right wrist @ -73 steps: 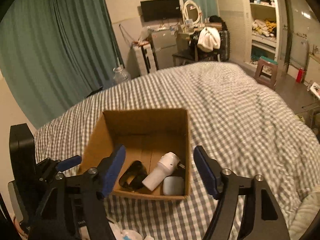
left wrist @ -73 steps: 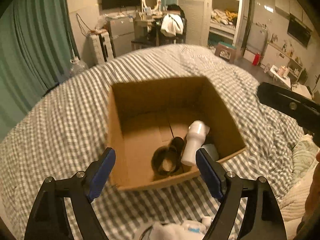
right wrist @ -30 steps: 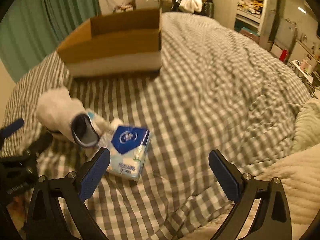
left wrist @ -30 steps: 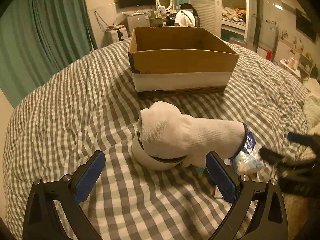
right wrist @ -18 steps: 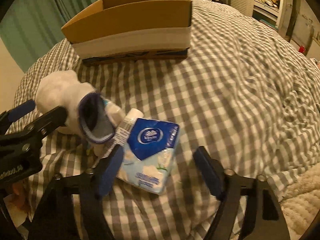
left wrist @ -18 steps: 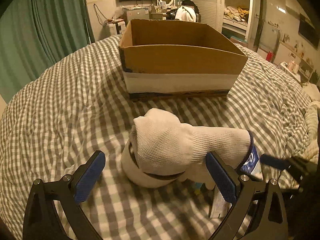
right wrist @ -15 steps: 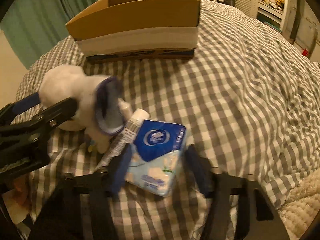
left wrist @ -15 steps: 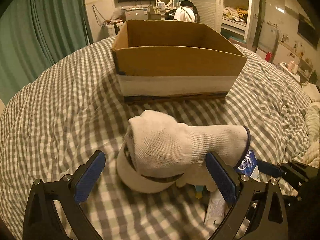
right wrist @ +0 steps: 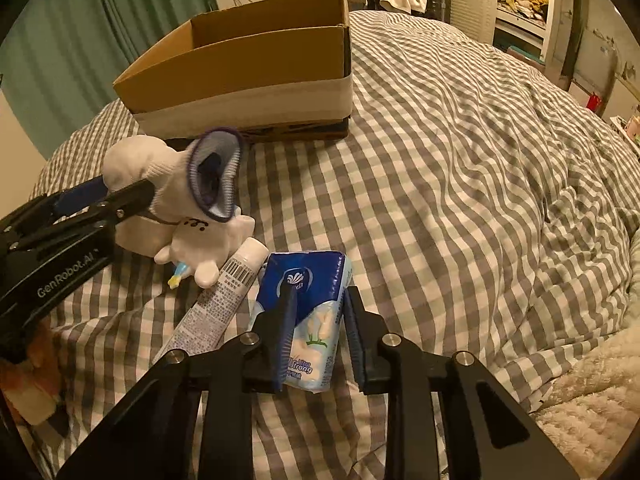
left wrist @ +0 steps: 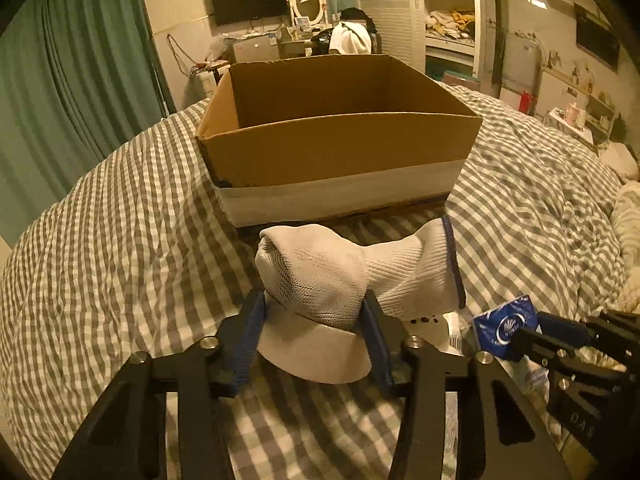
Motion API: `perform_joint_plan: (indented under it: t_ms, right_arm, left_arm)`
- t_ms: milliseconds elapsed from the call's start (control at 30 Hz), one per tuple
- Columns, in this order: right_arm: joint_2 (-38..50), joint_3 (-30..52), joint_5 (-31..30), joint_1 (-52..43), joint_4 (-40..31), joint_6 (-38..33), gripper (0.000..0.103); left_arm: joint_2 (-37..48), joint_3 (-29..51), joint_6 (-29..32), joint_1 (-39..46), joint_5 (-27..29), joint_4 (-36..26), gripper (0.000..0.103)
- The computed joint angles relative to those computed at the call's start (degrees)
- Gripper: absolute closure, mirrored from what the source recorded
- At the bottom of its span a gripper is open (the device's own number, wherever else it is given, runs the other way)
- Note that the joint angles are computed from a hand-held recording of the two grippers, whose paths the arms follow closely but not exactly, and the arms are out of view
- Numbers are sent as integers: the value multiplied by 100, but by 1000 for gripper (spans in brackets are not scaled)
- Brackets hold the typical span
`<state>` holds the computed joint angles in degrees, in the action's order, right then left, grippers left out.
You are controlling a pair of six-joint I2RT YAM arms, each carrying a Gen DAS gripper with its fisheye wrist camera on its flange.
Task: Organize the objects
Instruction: 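Grasp the tissue pack with the right gripper while the left grasps the white sock, then carry the tissue pack and sock into the box and open both grippers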
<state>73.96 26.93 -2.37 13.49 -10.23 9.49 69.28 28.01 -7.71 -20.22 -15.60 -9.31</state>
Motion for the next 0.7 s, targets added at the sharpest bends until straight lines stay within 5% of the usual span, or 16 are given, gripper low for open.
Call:
perform_joint_plan:
  t_ms: [233,700]
  right_arm:
    - [-183,27,169,87,-190,58,80]
    - [-1685,-72,757,772,-1132,379,86]
  left_arm:
    - [-1016,-69,106,-92,-42,-793,72]
    - [-3005,298,-137,35,-125,-2687,73]
